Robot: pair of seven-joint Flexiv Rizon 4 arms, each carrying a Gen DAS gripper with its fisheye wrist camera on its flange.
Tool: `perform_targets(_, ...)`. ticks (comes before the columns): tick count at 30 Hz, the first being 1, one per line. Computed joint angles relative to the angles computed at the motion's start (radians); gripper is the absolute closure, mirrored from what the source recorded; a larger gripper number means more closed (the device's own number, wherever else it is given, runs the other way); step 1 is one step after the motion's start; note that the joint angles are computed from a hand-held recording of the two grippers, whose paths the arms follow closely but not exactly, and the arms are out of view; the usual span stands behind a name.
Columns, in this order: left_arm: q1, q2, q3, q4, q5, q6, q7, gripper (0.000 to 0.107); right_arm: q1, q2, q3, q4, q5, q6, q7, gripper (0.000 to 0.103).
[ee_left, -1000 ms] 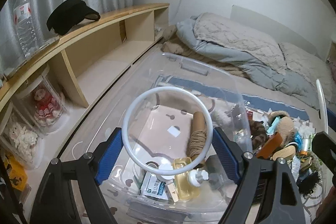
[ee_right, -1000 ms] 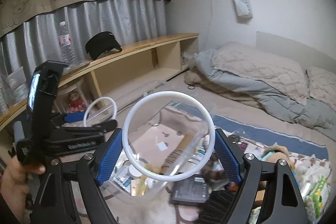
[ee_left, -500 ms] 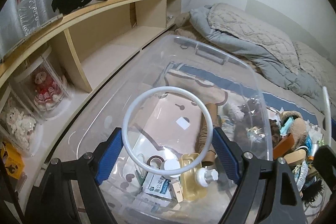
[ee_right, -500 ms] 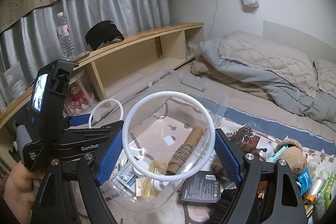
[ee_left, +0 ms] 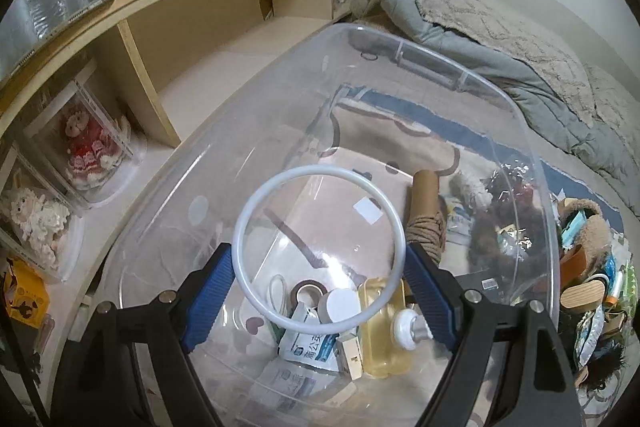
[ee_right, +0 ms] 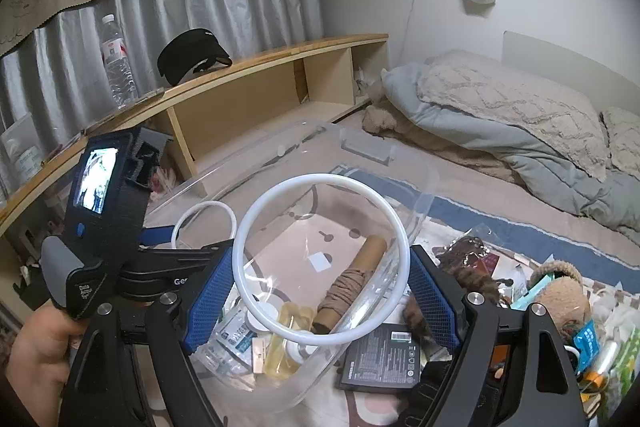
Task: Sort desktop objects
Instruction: 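Lower the ring into the clear box and open the right gripper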
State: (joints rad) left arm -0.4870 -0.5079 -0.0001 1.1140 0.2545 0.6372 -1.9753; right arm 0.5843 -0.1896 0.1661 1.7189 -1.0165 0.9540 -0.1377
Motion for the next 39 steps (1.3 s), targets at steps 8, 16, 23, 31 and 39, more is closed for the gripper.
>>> perform_targets(8,-0.001,0.009,0.001,0.029,0.003,0.05,-0.015,0.013,0.0,-0.002,0.0,-0.002,0.006,-0.002,-0.004,0.018)
perform_targets(16,0.009,0.036,0.001,0.065,-0.001,0.096,-0.048,0.01,0.004,-0.013,-0.004,-0.012,0.013,0.005,0.008,0.018)
perform_targets(23,0.015,0.067,0.01,0.098,0.028,0.132,-0.06,0.01,0.022,-0.045,-0.011,-0.036,0.026,0.0,0.007,0.018)
perform_targets(31,0.024,0.104,0.023,0.14,0.067,0.188,-0.107,0.01,0.056,-0.116,-0.019,-0.089,0.113,-0.031,-0.047,0.018)
perform_targets(39,0.032,0.147,0.05,0.169,0.164,0.229,-0.227,0.01,0.096,-0.207,-0.032,-0.203,0.265,-0.093,-0.134,0.018)
